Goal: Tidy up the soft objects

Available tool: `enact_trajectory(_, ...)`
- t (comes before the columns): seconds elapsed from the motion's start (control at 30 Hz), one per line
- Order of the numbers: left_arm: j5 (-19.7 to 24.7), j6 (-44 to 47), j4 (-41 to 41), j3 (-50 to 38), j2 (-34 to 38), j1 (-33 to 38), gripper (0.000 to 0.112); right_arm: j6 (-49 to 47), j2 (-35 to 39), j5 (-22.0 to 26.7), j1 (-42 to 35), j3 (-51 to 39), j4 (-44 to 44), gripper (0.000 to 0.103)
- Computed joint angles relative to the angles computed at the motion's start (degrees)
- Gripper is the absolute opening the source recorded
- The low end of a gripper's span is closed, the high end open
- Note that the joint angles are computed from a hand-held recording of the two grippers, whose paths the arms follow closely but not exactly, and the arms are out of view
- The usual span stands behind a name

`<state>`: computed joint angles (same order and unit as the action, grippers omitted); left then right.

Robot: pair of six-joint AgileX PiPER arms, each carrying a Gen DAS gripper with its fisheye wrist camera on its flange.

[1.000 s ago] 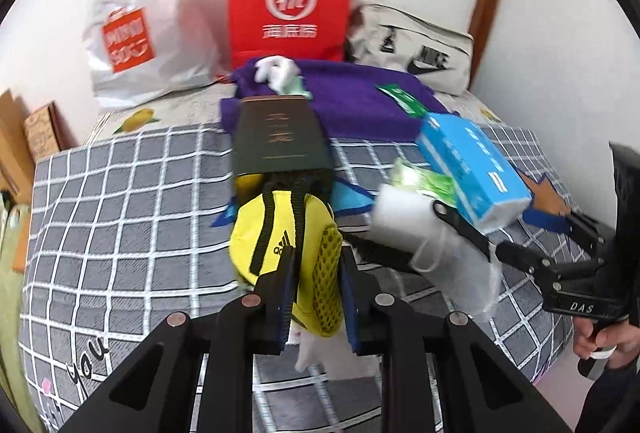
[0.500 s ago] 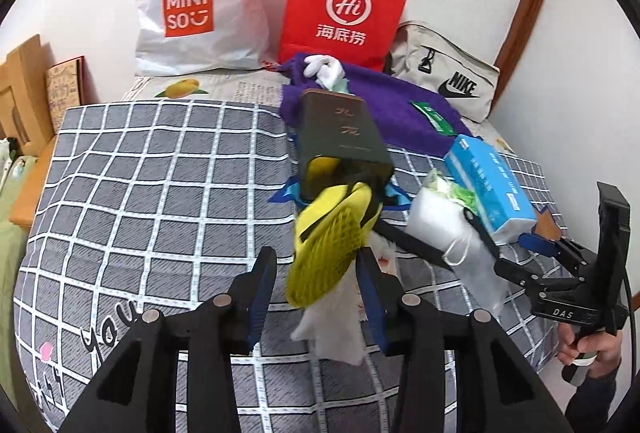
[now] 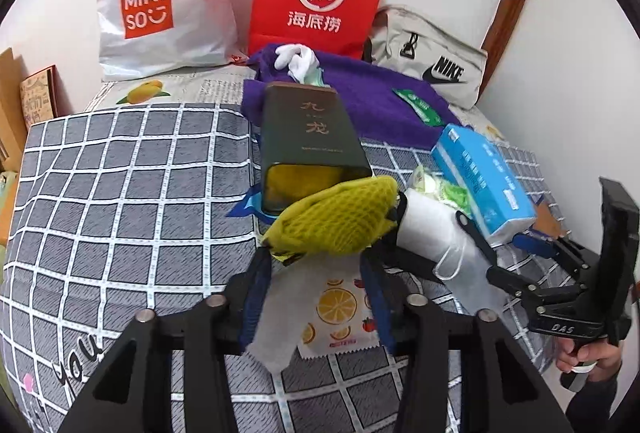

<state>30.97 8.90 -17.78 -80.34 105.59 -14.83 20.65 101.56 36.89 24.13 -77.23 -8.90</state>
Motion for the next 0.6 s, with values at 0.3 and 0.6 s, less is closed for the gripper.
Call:
enact_trajectory(0.3, 1.0, -1.6, 2.5, -0.9, 3.3, -2.4, 0.038, -6.8, 2.2, -1.7, -2.5, -1.5, 9.4, 0.081)
enact_trajectory(0.6, 1.5, 0.5, 1.4, 1.1, 2.1, -2.8, 0.028, -10.5, 4.1, -3.1, -2.2, -1.4, 13.5, 0.055)
